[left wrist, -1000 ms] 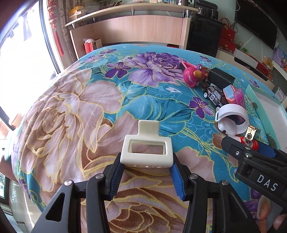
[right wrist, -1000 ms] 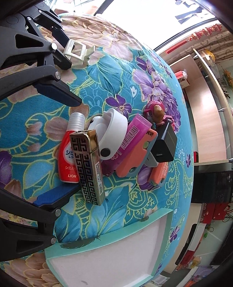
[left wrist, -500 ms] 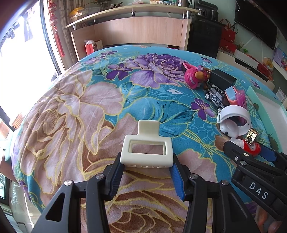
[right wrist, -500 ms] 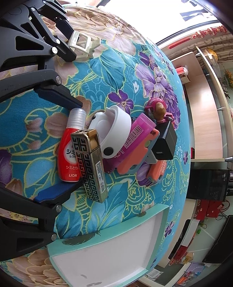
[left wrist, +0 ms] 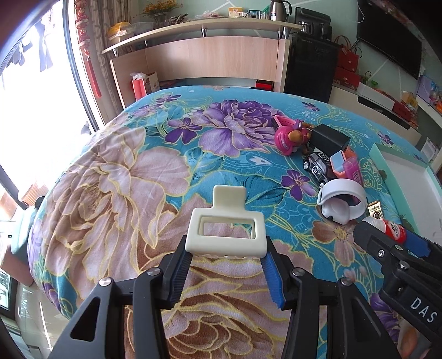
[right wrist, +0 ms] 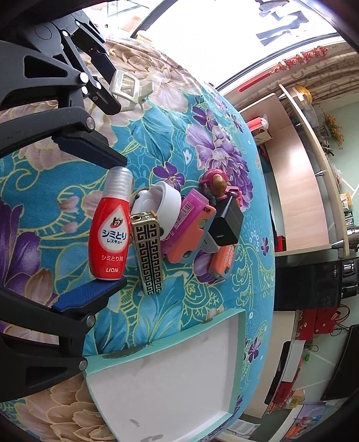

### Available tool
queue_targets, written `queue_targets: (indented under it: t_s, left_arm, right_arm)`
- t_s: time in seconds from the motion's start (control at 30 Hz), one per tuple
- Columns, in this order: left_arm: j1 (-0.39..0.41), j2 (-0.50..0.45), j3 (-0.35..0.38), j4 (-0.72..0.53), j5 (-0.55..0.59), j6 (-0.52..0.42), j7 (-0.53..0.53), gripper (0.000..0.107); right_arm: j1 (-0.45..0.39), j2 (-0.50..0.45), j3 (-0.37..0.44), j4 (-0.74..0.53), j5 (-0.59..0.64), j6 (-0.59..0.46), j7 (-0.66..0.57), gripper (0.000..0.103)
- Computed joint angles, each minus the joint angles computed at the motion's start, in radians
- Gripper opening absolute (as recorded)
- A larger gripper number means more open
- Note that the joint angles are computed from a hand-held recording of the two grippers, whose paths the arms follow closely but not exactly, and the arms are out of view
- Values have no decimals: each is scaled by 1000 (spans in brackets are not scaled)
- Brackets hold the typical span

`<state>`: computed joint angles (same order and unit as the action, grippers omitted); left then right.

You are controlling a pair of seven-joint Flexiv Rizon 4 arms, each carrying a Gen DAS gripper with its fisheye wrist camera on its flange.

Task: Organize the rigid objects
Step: 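Grasp the red-and-white LION bottle with the right gripper while the left holds the clip, then carry clip and bottle into the white tray and open both grippers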

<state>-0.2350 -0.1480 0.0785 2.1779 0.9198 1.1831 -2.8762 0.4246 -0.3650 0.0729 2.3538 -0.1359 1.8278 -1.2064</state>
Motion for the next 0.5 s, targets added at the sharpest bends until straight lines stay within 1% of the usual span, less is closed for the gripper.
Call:
queue_targets:
  t_s: [0.1,0.2,0.3,0.43,0.5]
  left_arm:
    - [-6,18,-6,-2,4,-21,1,52]
    - [-6,32,-17,-5,9,-39,-1,52]
    - [-2,40,-31,-12,-2,-57,19,52]
    - [-3,45,-49,-40,-16,-81,54,52]
    - [-8,40,-60,-68,-20,-98,80,52]
  right_arm:
    - [33,13,-31,11,14,17,-15,79]
    - [-18,18,15,12,6,30,-13,79]
    - [-42,27,32,12,2,40,-13,79]
    - [-56,36,23,-5,8,52,-12,79]
    - [-47,39,-5,-20,19,49,-16,79]
